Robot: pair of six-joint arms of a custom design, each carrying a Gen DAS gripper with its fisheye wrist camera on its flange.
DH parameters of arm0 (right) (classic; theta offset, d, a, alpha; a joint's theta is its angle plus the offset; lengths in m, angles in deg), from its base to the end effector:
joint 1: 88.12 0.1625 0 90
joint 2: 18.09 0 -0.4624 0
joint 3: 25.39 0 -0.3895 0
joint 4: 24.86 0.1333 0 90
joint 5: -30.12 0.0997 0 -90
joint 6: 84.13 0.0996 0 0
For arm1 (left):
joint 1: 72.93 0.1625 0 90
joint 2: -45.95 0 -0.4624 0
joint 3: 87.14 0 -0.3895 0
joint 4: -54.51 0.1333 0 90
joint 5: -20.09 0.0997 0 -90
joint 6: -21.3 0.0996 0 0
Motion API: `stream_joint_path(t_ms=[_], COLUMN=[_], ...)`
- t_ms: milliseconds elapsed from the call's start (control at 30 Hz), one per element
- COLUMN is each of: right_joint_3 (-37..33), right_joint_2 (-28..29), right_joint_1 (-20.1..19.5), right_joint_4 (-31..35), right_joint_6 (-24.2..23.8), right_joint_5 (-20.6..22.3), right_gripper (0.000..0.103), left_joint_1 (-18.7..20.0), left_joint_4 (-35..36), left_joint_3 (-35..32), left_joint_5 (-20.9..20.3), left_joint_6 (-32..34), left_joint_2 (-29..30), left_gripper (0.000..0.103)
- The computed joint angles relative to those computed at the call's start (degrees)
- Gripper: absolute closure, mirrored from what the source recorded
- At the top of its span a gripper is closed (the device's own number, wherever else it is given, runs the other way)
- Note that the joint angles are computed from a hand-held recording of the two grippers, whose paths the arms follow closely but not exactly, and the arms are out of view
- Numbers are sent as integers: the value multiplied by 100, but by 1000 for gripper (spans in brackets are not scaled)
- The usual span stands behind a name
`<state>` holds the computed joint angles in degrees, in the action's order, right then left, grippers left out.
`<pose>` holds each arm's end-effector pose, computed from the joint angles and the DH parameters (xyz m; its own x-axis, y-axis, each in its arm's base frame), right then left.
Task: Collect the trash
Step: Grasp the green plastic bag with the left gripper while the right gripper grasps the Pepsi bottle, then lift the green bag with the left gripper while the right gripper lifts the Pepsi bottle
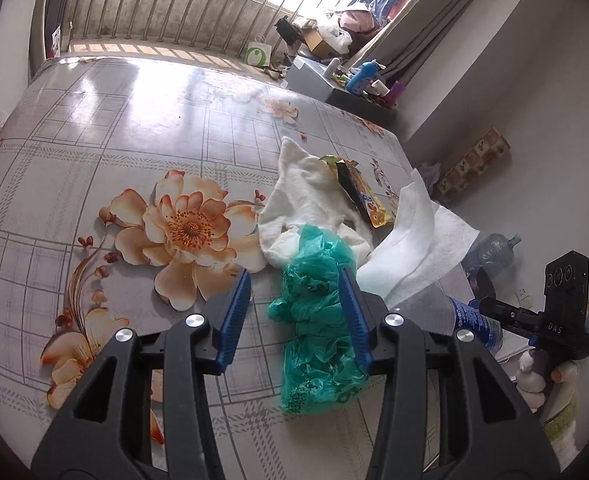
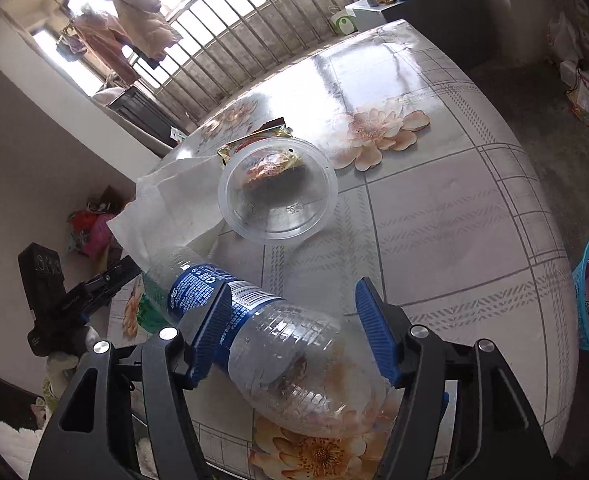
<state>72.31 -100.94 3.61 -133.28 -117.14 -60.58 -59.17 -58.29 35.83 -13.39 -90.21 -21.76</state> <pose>0.1483 -0.5355 0.4283 -0.8217 -0.5682 0.0441 -0.5698 0.8205 -0.0456 -0.3875 -0.3177 0.1704 -0.8738 -0.4222 -0.2413 -0.0180 0.5240 -0.8515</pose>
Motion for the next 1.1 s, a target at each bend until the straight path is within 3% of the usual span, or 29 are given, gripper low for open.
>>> stream_joint_path(t_ms=[200, 300, 467, 567, 700, 867, 967, 1100], right_joint_3=[42, 68, 199, 244, 113, -107, -136, -63], right_joint_2=[-377, -369, -217, -150, -197, -192, -214, -313], right_joint_1=[-10, 204, 503, 522, 305, -120, -311, -425], right_joint_4=[960, 1121, 1177, 1201, 1224, 1168, 1195, 1173], right_joint_6=[-1011, -1407, -1582, -1431, -996, -27, 211, 374], right_joint_5=[182, -14, -499, -733, -557, -144, 101, 259], right_gripper=[37, 35, 35, 36, 37, 37, 37, 37], left_joint_1=[-168, -161, -153, -163, -245, -201, -83, -46], left_joint_4=[-305, -524, -886, -961, -927, -1020, -553, -140], left_joint_3=[200, 251, 328, 310, 273, 133, -144, -276], left_joint_5=[-329, -340, -364, -405, -437, -506, -633, -722], left_joint_6=[56, 229, 391, 475, 537, 884, 847, 557], left_joint_2=[68, 91, 136, 160, 173, 311, 485, 524], left_gripper=[60, 60, 60, 60, 60, 57, 58, 73])
